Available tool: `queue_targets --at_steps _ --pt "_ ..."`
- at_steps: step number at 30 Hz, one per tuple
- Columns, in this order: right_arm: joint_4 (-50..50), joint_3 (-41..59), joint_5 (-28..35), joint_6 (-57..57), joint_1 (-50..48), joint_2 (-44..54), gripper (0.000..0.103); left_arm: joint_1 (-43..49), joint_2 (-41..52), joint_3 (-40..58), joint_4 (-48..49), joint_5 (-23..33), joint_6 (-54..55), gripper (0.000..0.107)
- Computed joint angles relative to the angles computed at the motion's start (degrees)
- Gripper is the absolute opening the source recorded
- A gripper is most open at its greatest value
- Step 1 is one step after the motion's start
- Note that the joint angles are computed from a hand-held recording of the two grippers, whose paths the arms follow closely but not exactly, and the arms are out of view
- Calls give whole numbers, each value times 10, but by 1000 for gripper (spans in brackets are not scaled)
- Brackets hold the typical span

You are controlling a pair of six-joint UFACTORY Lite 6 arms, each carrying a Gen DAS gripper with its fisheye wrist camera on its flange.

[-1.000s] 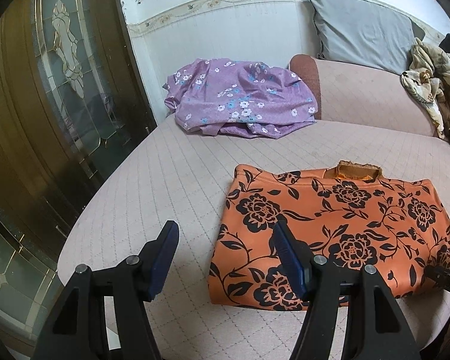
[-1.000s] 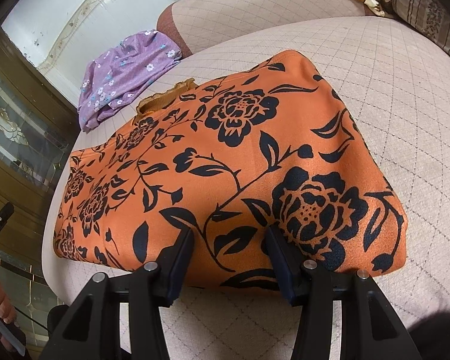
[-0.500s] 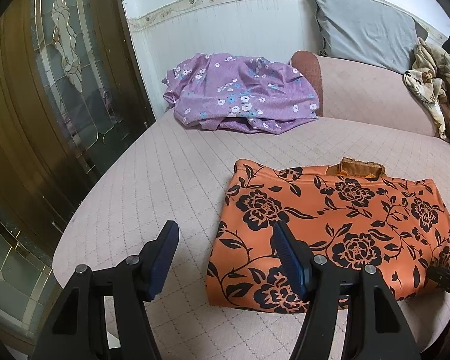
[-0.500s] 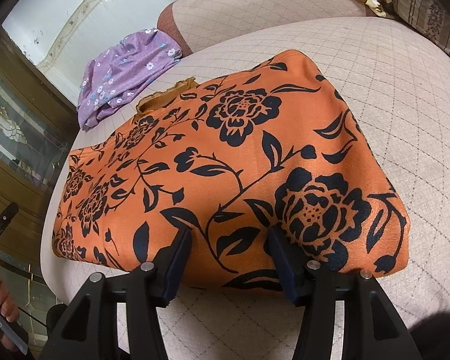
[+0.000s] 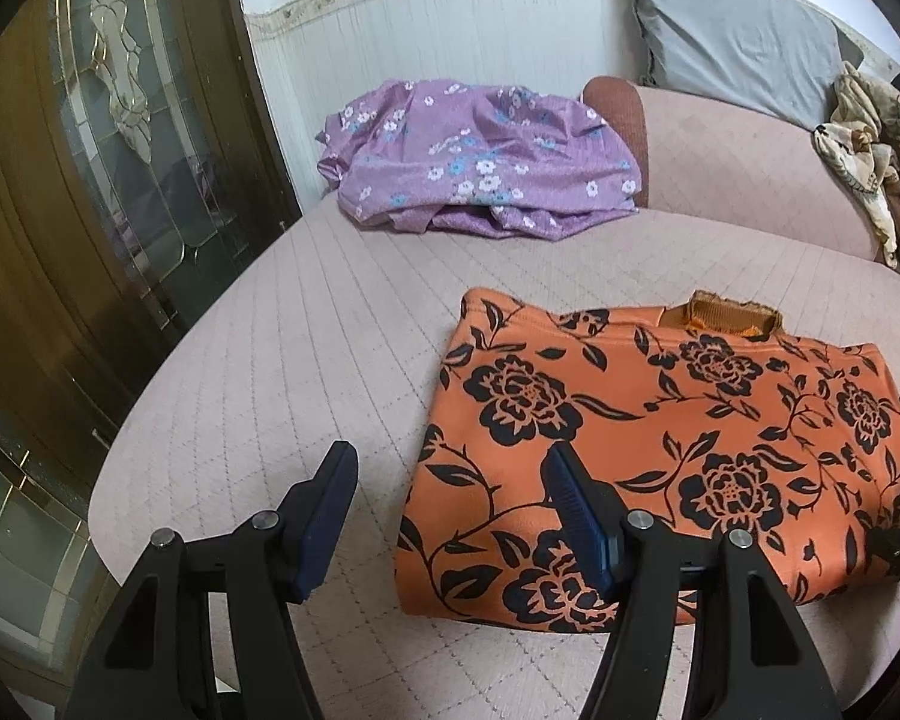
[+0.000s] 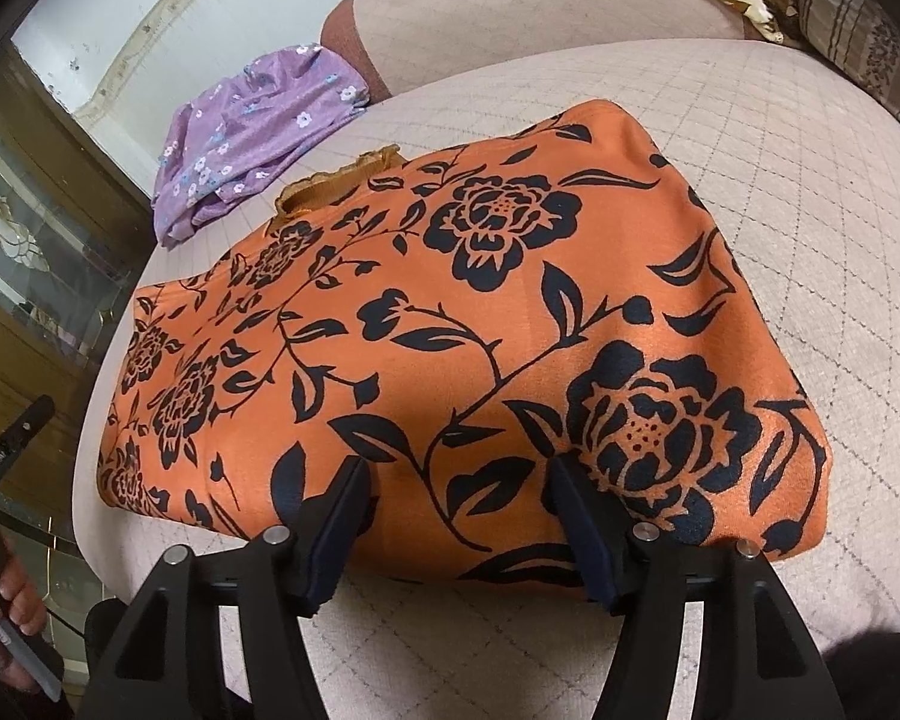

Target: Fold small clothes

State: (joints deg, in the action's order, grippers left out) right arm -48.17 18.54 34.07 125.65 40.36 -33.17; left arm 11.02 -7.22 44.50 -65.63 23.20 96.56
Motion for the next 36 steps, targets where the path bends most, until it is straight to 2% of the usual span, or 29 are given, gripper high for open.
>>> queue_targets --at_steps 4,7,9,12,16,19,21,23,25,28,30,31,36 --pt "102 12 -45 -165 -90 -44 66 -14 30 4 -21 -27 22 66" --pt "136 22 -66 -244 -156 -68 65 -24 63 11 -35 -52 40 66" --pt "196 47 -96 -357 -233 -43 59 -30 88 18 -39 -71 49 66" --pt "307 95 -154 -537 -340 49 38 -36 128 29 -36 -95 50 66" --pt "402 182 -205 -689 -433 215 35 -37 172 44 -54 -111 77 68" --pt "378 253 -221 -698 -475 339 32 -33 188 45 -168 -116 194 79" --pt "301 303 -229 -653 -492 409 30 -28 203 58 -169 -108 198 84" --pt "274 359 -191 -632 -492 451 30 -15 223 83 -109 -85 136 85" --pt "259 399 -149 -605 -473 456 31 -1 236 98 -94 -64 123 85" --pt "279 428 -169 -630 -418 438 31 8 229 96 -103 -57 135 85" --pt "331 500 -161 -694 -361 476 31 12 221 90 -115 -55 152 85" --pt "356 553 -138 -726 -336 510 31 16 222 89 -110 -50 153 85" --pt "585 853 -106 -981 -247 741 31 39 252 108 -88 -24 134 89"
